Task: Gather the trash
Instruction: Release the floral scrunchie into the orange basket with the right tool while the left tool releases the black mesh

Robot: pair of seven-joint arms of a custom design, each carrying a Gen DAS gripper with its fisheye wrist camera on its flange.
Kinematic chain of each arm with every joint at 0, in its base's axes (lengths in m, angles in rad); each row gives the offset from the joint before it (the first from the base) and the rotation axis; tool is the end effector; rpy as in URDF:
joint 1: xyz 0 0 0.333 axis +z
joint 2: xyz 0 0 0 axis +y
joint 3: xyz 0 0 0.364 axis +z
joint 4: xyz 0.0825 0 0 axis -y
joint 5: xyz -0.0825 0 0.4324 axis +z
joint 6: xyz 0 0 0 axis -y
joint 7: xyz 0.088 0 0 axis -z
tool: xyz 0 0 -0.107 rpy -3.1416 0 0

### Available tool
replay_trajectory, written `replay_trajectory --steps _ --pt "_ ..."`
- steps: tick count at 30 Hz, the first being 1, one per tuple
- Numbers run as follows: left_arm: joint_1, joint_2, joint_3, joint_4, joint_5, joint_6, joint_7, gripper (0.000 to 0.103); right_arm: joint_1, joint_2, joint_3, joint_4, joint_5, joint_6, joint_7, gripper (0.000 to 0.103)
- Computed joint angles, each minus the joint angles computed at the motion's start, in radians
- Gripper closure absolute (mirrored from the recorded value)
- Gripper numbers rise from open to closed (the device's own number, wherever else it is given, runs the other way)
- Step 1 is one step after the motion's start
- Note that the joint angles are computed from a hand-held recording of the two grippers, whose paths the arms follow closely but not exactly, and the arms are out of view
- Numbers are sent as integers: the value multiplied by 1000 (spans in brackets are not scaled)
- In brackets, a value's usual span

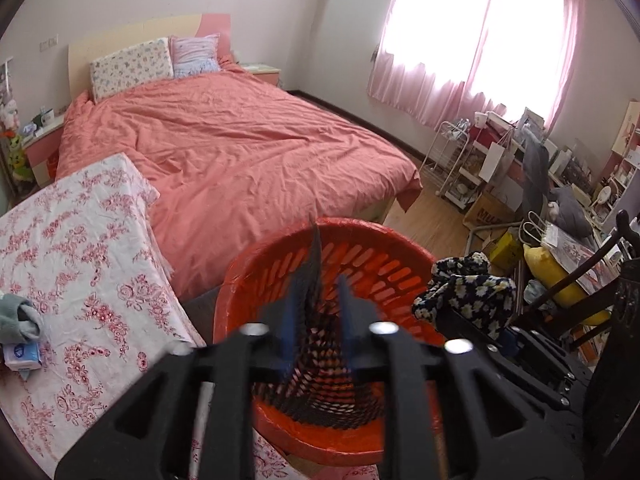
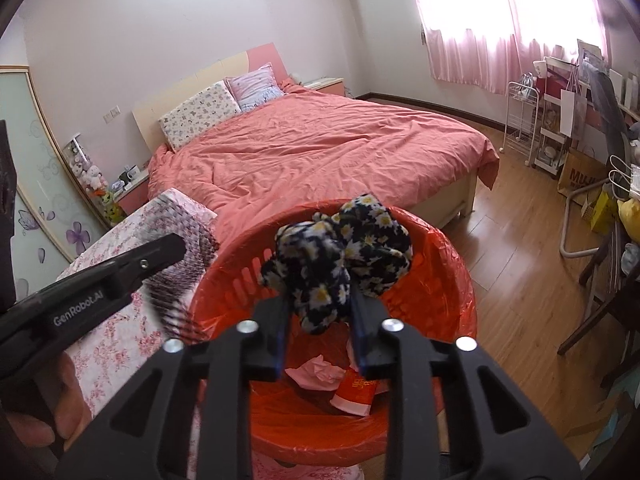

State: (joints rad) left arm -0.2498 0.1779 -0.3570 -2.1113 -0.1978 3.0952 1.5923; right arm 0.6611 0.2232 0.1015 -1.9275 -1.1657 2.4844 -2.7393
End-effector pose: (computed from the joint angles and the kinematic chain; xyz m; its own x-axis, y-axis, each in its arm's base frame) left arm 0.5585 -0.3549 0.4484 -0.4581 -0.8673 0.1946 -0.6800 0.2010 -0.7051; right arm 0.4949 0.4730 0.4282 -0.2463 -0.9376 -0.2456 -0.5992 0.3464 -0.7218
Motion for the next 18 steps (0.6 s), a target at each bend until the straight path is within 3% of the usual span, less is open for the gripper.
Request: replay_trajectory --steps 1,5,10,13,15,18 --pt "-13 0 16 -1 15 1 -17 58 0 4 0 1 2 0 -2 73" --pt "-29 -10 43 -12 53 -12 -50 56 1 18 -3 11 18 2 -19 72" --pt "-125 -46 189 -49 269 4 -253 50 13 19 -4 16 23 -18 -27 65" --pt "-203 -80 329 -85 530 18 -490 42 21 23 -3 28 22 -36 -32 56" --pt "-246 -108 424 -103 776 11 -705 37 32 29 0 43 16 -53 -31 48" --pt "-232 -158 482 -132 1112 -14 -999 31 47 49 3 77 17 -71 -60 44"
